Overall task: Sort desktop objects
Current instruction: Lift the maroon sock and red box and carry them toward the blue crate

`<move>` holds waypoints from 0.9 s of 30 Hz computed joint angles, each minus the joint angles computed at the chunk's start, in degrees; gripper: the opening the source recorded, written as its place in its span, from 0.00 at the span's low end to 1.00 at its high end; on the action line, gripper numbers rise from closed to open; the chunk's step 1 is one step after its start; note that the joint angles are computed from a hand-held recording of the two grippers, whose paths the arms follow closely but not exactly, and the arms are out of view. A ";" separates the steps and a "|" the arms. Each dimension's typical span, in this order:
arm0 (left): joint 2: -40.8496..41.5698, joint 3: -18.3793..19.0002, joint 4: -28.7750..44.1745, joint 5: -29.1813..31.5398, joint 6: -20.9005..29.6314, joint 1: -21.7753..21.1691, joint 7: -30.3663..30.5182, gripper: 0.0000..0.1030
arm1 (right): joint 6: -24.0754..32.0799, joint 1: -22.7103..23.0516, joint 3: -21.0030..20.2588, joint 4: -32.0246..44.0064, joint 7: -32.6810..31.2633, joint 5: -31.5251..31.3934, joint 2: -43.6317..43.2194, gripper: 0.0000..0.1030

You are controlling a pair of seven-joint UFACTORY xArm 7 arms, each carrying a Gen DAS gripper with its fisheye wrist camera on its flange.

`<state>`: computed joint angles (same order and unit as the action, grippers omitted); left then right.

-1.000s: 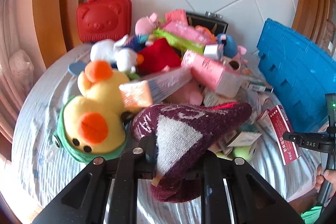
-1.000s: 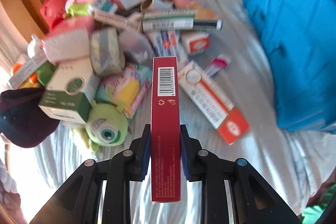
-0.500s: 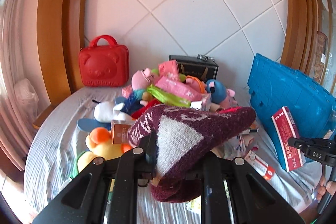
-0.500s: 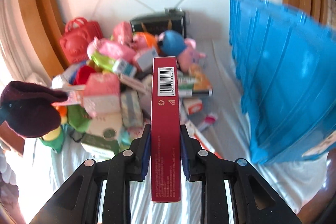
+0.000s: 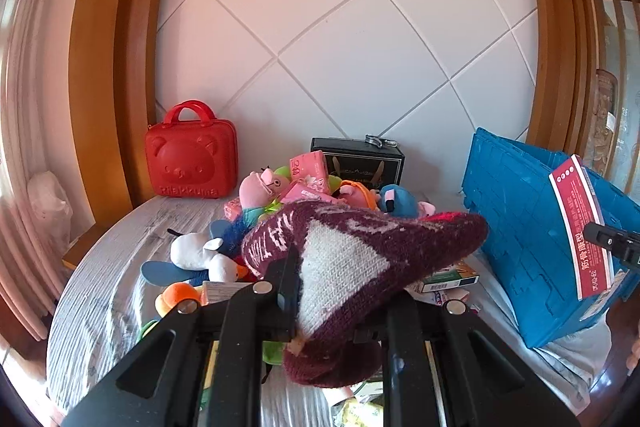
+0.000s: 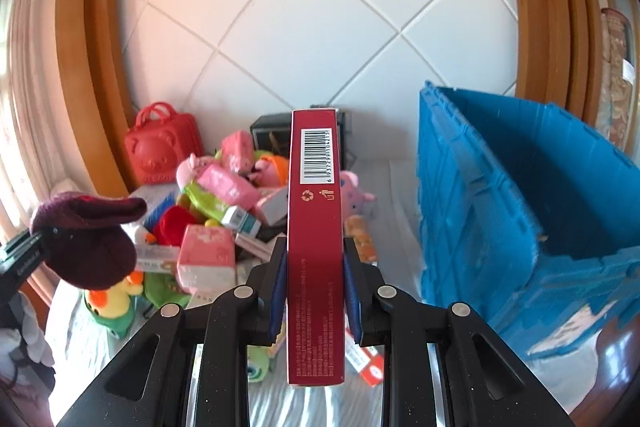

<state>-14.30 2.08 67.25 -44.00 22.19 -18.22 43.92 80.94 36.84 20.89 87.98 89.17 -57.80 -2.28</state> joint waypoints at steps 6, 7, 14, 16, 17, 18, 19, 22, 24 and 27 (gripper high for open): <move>-0.53 -2.62 0.31 -0.60 -1.99 -2.94 -0.49 0.15 | 3.14 -0.40 1.75 -1.70 0.15 -3.14 -4.24 0.24; -0.46 -3.25 0.48 -0.54 -2.70 -3.64 -1.15 0.15 | 3.49 -0.90 2.06 -2.50 -0.17 -3.27 -5.59 0.24; 2.94 -9.89 5.35 6.62 -7.38 -8.03 -12.14 0.15 | 3.67 -5.98 2.83 -10.28 -4.53 -1.65 -17.71 0.24; 4.88 -12.32 8.02 10.64 -8.35 -8.97 -17.05 0.15 | 1.75 -7.21 1.22 -13.03 -6.77 -0.44 -21.89 0.24; 5.75 -13.35 9.16 12.72 -9.14 -9.49 -19.03 0.15 | 0.78 -7.77 0.72 -14.15 -7.58 -0.29 -23.75 0.24; 6.82 -14.73 10.52 15.63 -10.16 -9.89 -21.61 0.15 | 0.01 -8.32 0.31 -15.15 -8.76 -0.40 -25.64 0.24; 8.02 -16.11 12.10 18.95 -11.00 -10.26 -24.60 0.15 | -0.10 -9.03 0.19 -15.80 -10.03 -0.66 -27.32 0.24; 12.55 -19.64 17.98 31.50 -12.61 -11.59 -36.10 0.15 | -0.55 -10.96 -0.71 -18.18 -13.70 -1.00 -32.69 0.24; 16.80 -20.42 23.73 41.03 -12.09 -13.93 -44.55 0.15 | -1.28 -12.09 -1.94 -19.97 -15.88 -0.79 -36.18 0.24; 25.28 -18.94 36.48 52.51 -7.45 -20.74 -54.07 0.15 | -3.17 -13.39 -5.60 -22.51 -20.67 -0.25 -41.23 0.24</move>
